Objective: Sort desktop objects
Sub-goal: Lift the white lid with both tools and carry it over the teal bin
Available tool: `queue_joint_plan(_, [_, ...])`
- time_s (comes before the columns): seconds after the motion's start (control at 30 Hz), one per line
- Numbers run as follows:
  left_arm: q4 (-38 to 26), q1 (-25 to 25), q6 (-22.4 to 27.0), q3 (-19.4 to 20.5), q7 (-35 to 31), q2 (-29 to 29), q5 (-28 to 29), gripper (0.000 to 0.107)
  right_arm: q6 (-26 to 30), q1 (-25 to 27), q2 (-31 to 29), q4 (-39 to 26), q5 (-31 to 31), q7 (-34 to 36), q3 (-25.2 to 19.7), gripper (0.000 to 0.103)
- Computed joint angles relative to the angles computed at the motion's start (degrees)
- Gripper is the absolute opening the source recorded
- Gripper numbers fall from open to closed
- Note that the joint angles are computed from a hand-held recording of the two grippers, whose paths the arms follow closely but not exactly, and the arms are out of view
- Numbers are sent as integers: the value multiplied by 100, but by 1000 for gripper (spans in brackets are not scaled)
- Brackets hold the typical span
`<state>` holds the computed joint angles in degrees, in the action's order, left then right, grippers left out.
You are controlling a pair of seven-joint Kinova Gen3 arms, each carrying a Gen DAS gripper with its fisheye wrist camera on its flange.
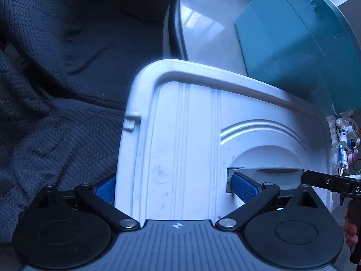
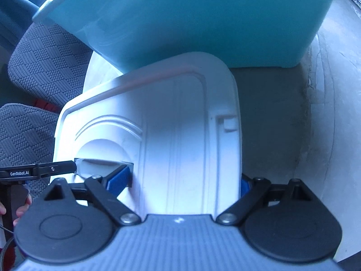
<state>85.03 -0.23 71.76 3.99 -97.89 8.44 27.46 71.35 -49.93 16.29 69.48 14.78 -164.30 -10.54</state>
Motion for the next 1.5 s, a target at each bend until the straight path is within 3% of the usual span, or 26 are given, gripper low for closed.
queue_joint_plan(0.4, [330, 580, -74, 155, 770, -879, -598, 102, -512, 112, -1138, 1331, 209, -594, -484, 92])
queue_joint_plan(0.63, [792, 1159, -329, 520, 1888, -1632, -1178, 102, -780, 368, -2043, 2276, 174, -930, -1033, 92])
queue_joint_plan(0.83, [900, 1602, -402, 1143, 3085, -2111, -1780, 102, -720, 751, -2592, 2606, 140, -1155, -1598, 92])
queue_joint_plan(1.1, [501, 1982, -175, 1831, 4182, -2263, -2495, 102, -577, 1264, -3281, 2779, -133, -1050, -1998, 92])
queue_joint_plan(1.3, [-215, 2164, 414, 2445, 5005, -2130, -3222, 102, -556, 1609, -3772, 2861, -439, -795, -2121, 92])
queue_joint_plan(1.5, [-818, 2455, 899, 2762, 5528, -1917, -3753, 102, -364, 1913, -4159, 2723, -730, -350, -2089, 92])
